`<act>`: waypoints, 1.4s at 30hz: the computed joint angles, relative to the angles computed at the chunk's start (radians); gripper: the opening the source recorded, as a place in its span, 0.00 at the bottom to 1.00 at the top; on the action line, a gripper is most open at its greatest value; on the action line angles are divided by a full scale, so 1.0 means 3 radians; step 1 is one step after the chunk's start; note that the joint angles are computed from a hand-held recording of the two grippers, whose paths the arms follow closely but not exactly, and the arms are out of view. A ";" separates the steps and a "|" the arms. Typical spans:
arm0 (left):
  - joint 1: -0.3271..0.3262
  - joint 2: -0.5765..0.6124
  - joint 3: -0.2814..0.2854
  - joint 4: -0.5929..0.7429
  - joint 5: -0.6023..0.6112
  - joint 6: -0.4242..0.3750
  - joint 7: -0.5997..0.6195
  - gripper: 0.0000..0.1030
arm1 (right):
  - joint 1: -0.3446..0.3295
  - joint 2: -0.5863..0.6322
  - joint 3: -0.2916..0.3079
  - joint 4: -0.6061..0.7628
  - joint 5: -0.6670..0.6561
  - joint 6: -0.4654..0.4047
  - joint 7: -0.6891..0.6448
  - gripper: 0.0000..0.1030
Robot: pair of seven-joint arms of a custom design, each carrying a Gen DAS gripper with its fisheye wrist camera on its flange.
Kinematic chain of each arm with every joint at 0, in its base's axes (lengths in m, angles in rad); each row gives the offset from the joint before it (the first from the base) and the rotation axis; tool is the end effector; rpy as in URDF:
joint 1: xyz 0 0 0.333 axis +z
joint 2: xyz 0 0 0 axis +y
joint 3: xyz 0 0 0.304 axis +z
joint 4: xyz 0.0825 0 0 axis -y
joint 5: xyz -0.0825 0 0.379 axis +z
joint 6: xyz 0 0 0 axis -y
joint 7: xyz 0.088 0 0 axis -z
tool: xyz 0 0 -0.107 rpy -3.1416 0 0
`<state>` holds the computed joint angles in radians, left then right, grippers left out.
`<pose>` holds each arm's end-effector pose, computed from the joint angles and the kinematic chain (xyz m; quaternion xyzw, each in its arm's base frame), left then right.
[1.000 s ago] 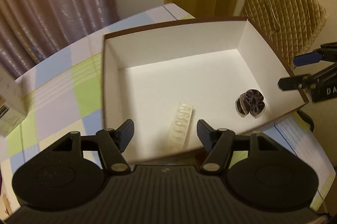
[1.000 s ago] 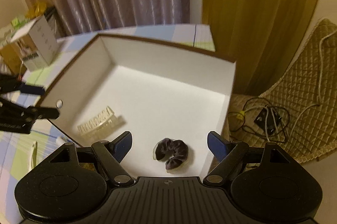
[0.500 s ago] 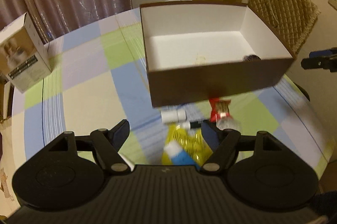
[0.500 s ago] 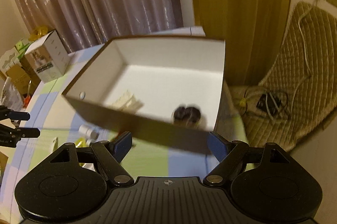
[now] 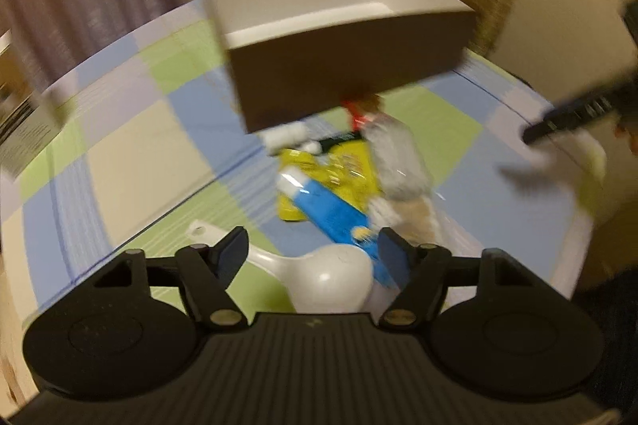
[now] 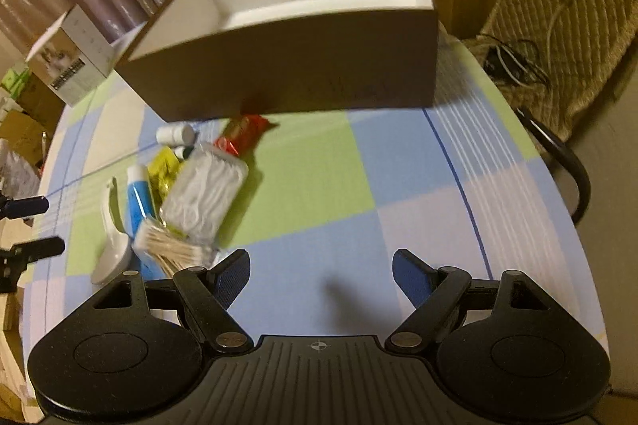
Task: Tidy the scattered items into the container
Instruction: 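Move both tools back toward the remaining items on the table, then grasp the cotton swab bag with the left tool while the right tool grasps the white ladle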
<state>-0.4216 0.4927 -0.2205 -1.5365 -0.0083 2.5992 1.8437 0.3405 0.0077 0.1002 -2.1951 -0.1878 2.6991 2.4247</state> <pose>0.5965 -0.4099 0.4323 -0.3363 0.8959 -0.2638 0.1213 0.5105 0.2476 0.4264 -0.5884 0.7684 -0.0925 0.2341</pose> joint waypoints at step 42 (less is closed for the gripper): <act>-0.0666 0.1346 0.0006 0.1890 0.0201 -0.1495 0.1715 0.49 | -0.0188 -0.0658 -0.0090 -0.0811 0.0089 -0.0207 0.0371 0.82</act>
<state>-0.6213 0.8966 -0.2188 -0.9694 0.0520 2.1506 2.3584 0.2842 -0.1896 0.0733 -2.4385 -0.1611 2.6369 2.5359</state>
